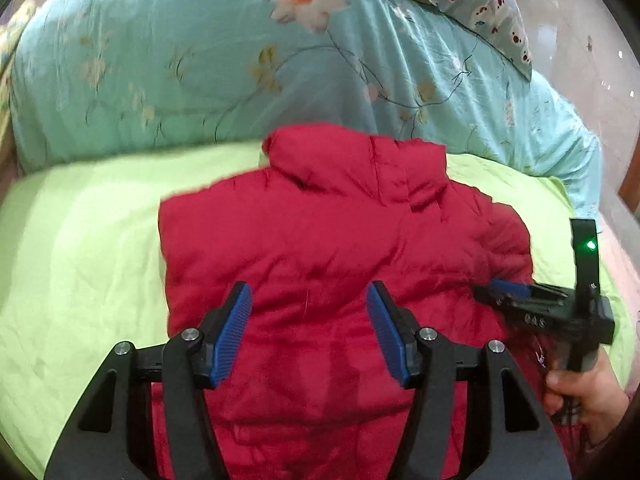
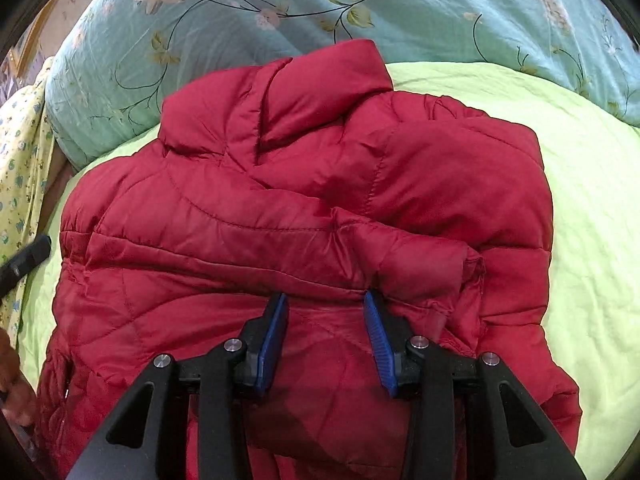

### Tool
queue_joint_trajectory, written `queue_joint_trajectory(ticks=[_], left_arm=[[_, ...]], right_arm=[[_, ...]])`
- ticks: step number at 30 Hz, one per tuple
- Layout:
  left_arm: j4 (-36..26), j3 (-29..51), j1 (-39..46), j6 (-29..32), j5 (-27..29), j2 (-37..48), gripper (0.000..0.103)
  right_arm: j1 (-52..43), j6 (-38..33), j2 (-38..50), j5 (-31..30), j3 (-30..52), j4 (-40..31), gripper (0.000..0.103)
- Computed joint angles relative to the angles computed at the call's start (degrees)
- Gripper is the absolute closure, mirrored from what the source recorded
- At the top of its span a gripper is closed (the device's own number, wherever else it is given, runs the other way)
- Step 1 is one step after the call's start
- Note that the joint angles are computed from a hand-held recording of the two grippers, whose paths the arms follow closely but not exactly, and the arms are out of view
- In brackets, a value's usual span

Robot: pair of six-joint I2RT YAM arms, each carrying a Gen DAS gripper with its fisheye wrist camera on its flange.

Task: Fold large clothes

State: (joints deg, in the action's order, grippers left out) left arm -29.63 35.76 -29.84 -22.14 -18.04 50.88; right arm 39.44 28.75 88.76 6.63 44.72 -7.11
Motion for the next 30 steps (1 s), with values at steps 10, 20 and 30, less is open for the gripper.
queue_joint_trajectory(ticks=[10, 20, 30], left_arm=[[9.2, 2.2, 6.1, -0.6, 4.8, 20.8, 0.043], [10.5, -0.3, 5.6, -0.9, 4.6, 18.2, 0.043], [6.0, -8.7, 7.8, -2.0, 6.0, 5.6, 0.043]], right_arm=[[2.5, 1.6, -6.1, 3.9, -1.5, -3.8, 0.062], [3.5, 2.7, -5.4, 4.9, -2.1, -6.5, 0.061], [3.1, 3.5, -4.3, 5.1, -3.2, -4.1, 0.062]])
